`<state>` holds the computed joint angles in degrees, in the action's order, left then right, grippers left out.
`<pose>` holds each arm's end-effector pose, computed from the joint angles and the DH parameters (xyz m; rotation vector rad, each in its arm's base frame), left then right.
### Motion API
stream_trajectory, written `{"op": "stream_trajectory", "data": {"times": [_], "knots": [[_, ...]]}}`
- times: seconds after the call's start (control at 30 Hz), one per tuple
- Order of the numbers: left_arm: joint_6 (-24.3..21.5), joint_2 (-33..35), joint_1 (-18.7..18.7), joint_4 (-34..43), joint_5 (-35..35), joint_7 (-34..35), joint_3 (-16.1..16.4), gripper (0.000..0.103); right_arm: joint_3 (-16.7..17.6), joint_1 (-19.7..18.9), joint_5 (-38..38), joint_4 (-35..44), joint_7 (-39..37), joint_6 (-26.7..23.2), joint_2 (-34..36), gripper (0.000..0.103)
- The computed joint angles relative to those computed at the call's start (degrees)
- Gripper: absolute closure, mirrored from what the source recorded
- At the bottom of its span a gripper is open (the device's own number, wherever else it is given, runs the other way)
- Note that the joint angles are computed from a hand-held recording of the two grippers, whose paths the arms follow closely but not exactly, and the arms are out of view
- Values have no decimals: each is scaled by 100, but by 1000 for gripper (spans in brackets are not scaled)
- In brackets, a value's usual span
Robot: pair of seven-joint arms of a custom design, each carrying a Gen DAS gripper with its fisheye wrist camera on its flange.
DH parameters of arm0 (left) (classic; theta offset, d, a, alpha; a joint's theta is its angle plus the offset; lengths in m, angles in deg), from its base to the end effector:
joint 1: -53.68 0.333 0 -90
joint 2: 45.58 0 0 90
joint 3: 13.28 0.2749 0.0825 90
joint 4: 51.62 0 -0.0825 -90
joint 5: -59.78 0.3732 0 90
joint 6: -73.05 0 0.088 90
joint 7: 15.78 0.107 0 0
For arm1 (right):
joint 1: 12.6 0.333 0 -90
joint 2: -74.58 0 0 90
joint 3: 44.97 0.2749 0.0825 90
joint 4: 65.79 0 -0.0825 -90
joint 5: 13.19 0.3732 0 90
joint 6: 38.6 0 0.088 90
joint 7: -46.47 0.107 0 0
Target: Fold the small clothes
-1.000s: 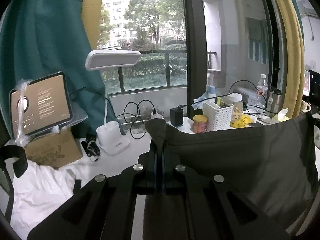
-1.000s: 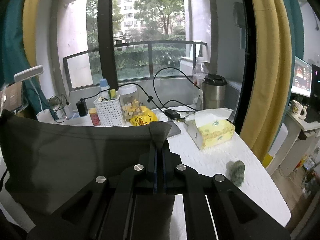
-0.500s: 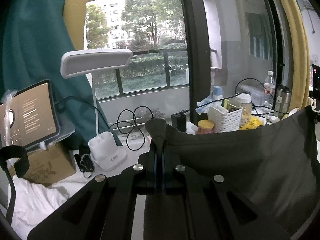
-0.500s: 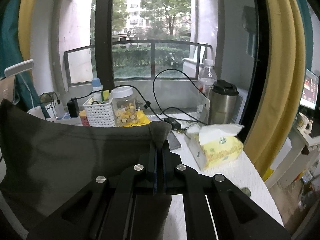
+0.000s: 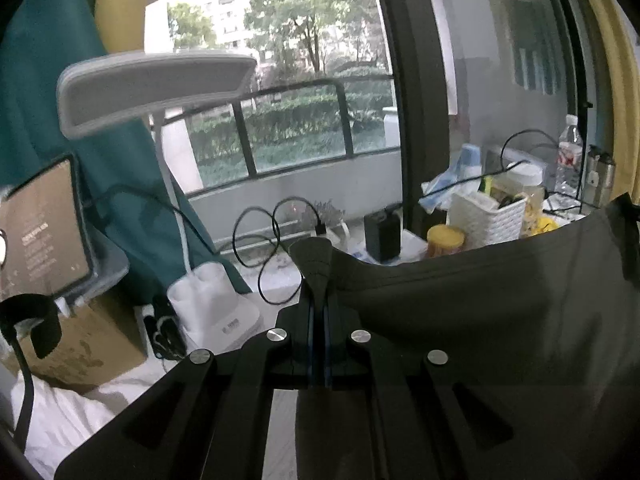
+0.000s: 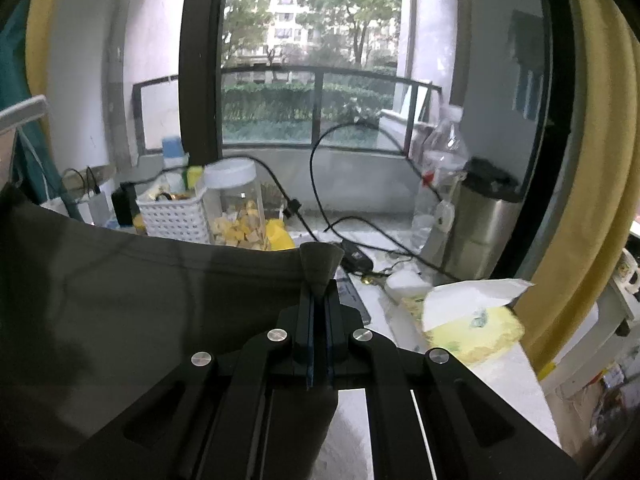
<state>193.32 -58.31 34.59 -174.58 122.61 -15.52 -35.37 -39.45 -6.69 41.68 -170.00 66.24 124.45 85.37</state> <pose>0.4100 -0.3139 0.4970 -1.7234 1.2462 -0.5660 0.6310 0.0796 0.4779 -1.9777 1.0385 -0.6656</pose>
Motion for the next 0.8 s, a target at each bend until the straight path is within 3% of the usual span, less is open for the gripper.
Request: {"op": "stream_trajectory", "data": {"times": [0.27,0.4,0.47,0.5,0.53,0.57,0.63,0.8], "knots": [[619,327,120,-133,-343,-118,293,100,-182,201,-1491,434,1392,-94,698,98],[825,407,208,-179,-774,-138,413,97,-153,198,-2025,325,1765,-15,683,98],[755,367,211,-212,-901,-147,398,86,-125,166,-2126,147,1841,123,561,98],[743,300,209,-272,-909,-200,383,70,-96,131,-2121,92,1851,117,512,98],[756,177,201,-370,-920,-272,363,48,-79,94,-2097,6,1862,111,427,89],[783,73,204,-457,-911,-352,340,40,-68,59,-2049,-115,1857,138,315,75],[805,-202,185,-664,-991,-462,281,35,-68,16,-1958,-345,1827,177,104,65],[690,-744,93,-1074,-1344,-428,100,35,-195,-6,-1620,-1154,1688,202,-653,65]]}}
